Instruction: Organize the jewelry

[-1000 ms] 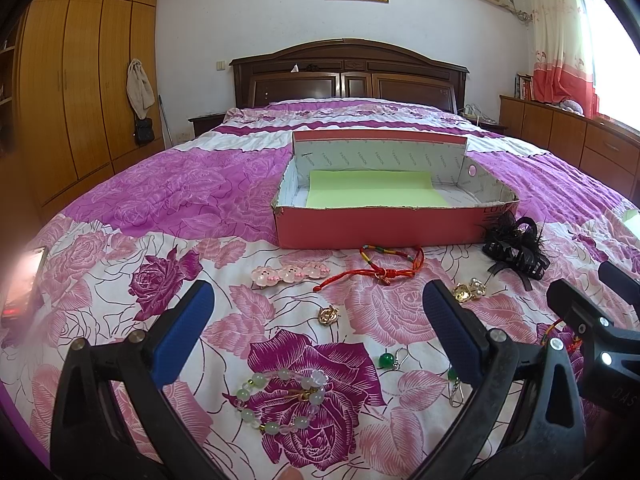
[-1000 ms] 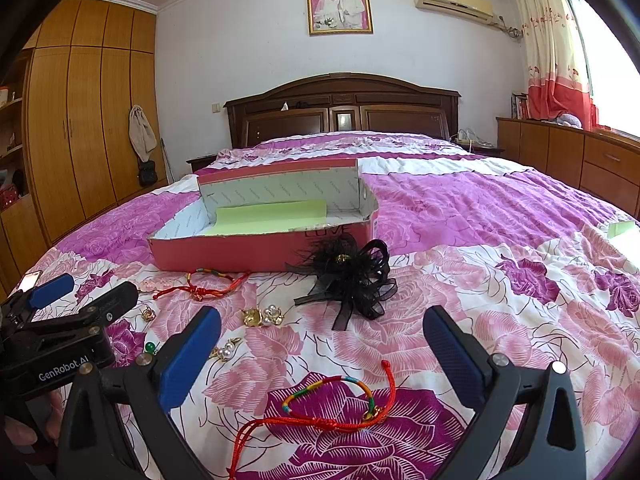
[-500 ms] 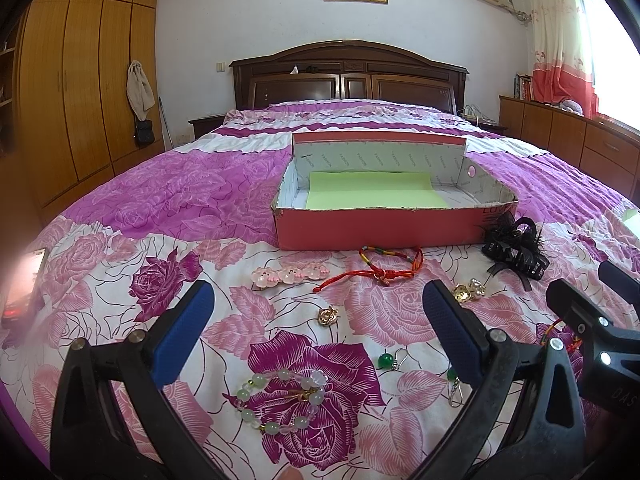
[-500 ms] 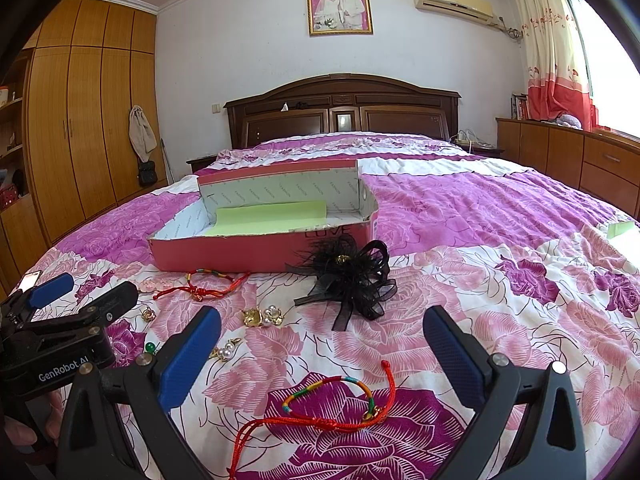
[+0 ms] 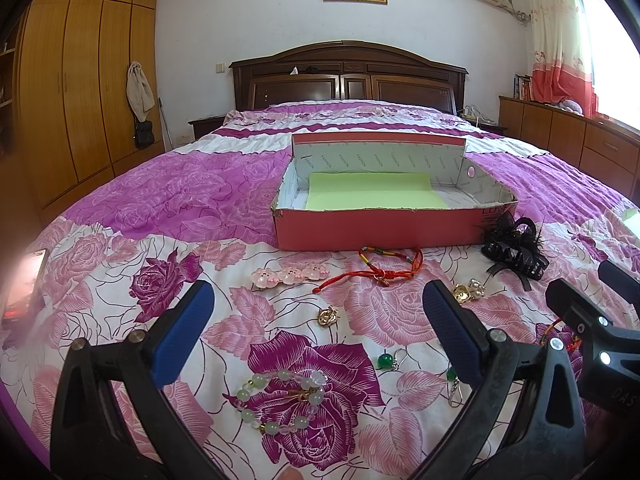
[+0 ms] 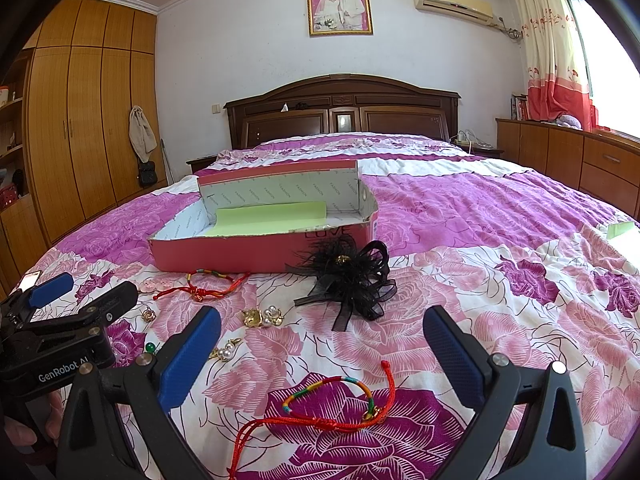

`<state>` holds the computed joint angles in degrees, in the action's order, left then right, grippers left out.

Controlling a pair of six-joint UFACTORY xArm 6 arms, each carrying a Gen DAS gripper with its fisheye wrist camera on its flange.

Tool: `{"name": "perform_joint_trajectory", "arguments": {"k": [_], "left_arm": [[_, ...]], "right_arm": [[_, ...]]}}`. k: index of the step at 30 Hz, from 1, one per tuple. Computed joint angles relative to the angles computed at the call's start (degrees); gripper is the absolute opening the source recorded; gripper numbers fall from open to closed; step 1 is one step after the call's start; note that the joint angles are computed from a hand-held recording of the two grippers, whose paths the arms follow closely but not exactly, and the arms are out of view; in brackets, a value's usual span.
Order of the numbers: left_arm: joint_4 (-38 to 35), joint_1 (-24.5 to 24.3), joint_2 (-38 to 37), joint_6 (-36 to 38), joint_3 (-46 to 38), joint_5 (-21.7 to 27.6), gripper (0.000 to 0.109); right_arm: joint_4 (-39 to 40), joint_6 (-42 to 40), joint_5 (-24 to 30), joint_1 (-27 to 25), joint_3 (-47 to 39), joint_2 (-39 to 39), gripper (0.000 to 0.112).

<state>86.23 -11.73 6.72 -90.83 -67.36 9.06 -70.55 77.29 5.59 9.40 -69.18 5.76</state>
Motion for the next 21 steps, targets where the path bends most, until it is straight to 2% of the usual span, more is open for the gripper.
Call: {"name": "perform_joint_trajectory", "arguments": {"k": [21], "left_arm": [[0.21,0.31,0.05,-0.11,0.0,-0.42,0.097]], "right_arm": [[-0.46,0.39,-0.06,-0.08,-0.05,0.02,0.103]]}}
